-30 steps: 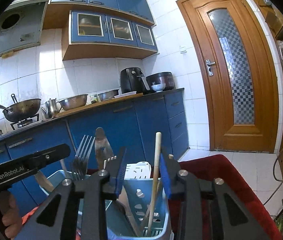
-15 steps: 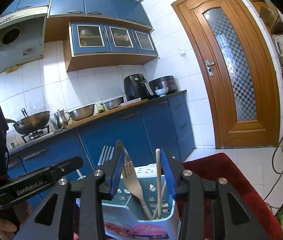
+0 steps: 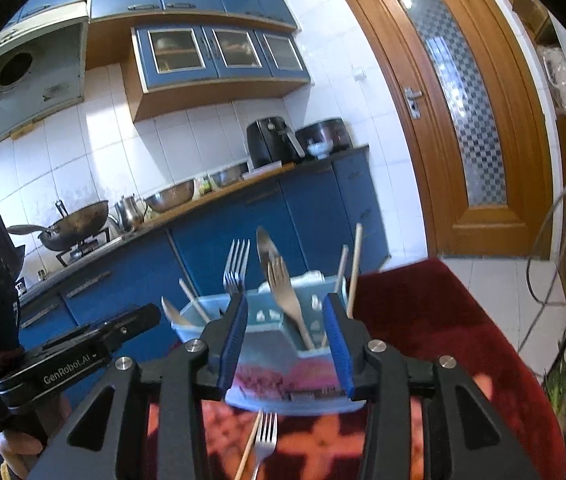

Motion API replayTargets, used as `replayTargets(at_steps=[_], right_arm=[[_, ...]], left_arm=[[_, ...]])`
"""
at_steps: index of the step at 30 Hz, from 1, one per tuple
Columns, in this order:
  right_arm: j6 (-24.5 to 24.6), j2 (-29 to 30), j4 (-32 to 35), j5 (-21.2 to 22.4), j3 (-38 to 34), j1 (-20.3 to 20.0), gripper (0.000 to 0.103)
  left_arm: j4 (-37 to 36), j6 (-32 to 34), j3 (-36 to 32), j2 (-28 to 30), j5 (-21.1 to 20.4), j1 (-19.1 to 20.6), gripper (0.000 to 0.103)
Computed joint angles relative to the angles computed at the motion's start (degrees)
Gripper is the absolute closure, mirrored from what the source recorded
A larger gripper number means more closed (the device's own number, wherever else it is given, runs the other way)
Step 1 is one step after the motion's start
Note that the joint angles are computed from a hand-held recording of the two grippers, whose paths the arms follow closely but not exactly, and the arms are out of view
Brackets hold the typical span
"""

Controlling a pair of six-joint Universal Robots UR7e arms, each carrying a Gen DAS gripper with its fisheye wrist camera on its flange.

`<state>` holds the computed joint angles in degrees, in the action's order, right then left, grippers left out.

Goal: Organize utensils
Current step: 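Move both open tools back toward the last fork and chopstick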

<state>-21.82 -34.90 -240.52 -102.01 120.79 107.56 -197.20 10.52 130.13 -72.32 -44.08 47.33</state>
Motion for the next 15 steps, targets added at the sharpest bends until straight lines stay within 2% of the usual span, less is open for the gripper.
replayTargets(at_steps=[5, 7, 15], right_arm=[[0.9, -0.6, 0.9, -2.5, 2.6, 0.1, 0.060], [0.9, -0.7, 0.8, -3.4, 3.6, 0.1, 0.057], [0.5, 0.3, -0.4, -7.6, 6.4, -1.0, 0.056]], left_arm=[[5.4, -5.2, 2.5, -2.5, 1.3, -0.6, 0.072], [7.3, -7.2, 3.2, -3.0, 1.5, -0.4, 0.072], [17.0, -14.7, 3.8, -2.9, 0.9, 1.2, 0.072]])
